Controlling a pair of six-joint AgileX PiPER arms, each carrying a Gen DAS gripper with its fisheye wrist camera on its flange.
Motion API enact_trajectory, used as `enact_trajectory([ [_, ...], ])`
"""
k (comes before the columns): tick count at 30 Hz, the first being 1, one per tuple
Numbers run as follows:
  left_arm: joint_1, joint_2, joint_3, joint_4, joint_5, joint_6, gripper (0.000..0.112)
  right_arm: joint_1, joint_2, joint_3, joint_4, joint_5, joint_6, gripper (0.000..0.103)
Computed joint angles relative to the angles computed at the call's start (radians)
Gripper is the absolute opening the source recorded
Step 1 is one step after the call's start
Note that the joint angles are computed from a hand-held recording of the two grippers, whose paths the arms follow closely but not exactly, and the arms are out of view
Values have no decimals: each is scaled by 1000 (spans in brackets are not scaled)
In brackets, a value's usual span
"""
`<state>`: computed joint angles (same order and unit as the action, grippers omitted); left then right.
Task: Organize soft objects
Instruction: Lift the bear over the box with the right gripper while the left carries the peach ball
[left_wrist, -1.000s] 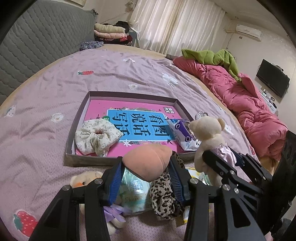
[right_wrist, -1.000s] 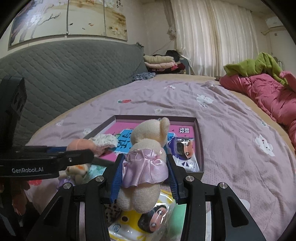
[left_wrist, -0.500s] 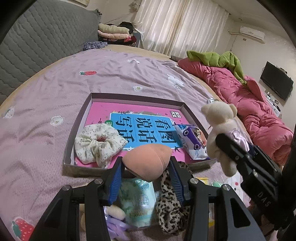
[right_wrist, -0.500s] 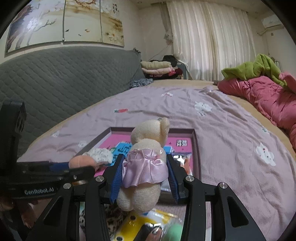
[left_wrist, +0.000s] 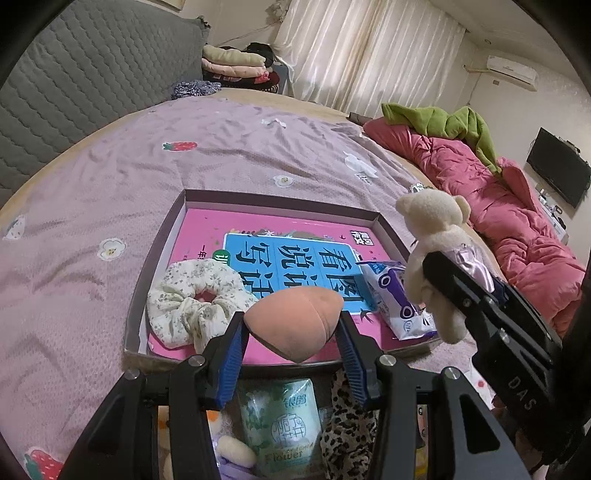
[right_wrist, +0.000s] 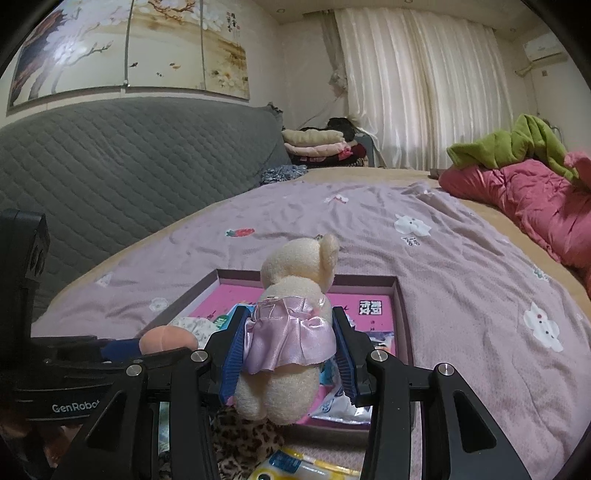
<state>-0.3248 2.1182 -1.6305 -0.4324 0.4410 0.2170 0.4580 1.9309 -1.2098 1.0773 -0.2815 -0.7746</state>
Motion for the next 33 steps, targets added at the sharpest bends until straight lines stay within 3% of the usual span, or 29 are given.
enact_trajectory([
  [23,7,92,-119,141,63,-133,49,-48,24,-12,-107,26,115,45],
  [28,12,101,-121,172,68,-160,48,-49,50,-43,-76,70,62,45],
  [33,19,119,-134,203,93,-202,49,-44,79,-81,103,97,-134,45],
])
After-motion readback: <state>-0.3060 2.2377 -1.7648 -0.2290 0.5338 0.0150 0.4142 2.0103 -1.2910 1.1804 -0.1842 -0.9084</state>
